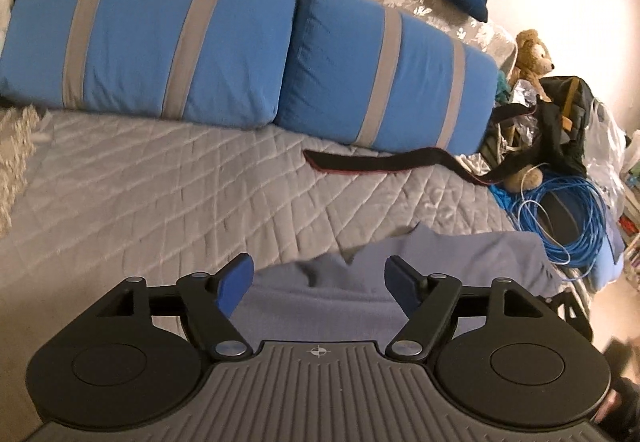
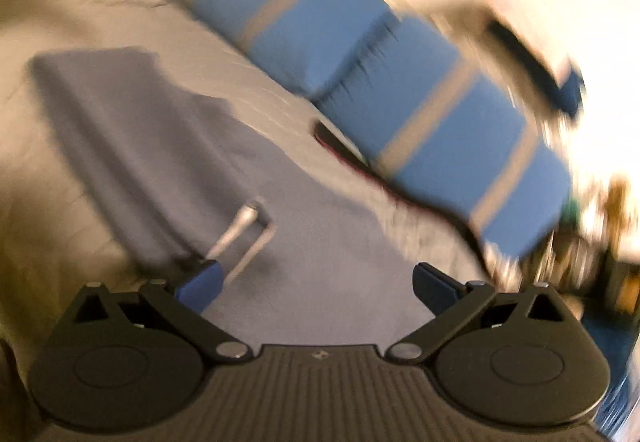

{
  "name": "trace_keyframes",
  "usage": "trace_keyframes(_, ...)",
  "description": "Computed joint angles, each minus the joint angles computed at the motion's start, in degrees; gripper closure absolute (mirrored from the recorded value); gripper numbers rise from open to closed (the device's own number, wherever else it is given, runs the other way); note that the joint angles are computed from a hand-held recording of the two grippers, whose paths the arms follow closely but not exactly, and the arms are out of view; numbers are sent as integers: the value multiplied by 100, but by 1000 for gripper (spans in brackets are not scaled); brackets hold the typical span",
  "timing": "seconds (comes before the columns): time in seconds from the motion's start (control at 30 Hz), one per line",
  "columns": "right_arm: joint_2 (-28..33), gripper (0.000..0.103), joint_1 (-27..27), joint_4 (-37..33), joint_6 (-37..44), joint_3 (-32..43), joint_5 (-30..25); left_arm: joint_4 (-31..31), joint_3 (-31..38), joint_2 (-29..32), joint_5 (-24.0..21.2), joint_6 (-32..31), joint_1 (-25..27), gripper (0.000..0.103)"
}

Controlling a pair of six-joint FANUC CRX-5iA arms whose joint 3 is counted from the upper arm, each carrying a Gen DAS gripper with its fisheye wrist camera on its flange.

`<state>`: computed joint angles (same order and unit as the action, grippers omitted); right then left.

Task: Fold clothes
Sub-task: 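Grasp the end of the folded sweatpants with the right gripper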

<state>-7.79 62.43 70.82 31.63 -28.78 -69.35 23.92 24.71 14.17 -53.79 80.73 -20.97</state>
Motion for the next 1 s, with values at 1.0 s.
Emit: trace_keyframes(1.0,595,20,-133,486,3005,173,470,350,-552,-228,307,-111,58,31)
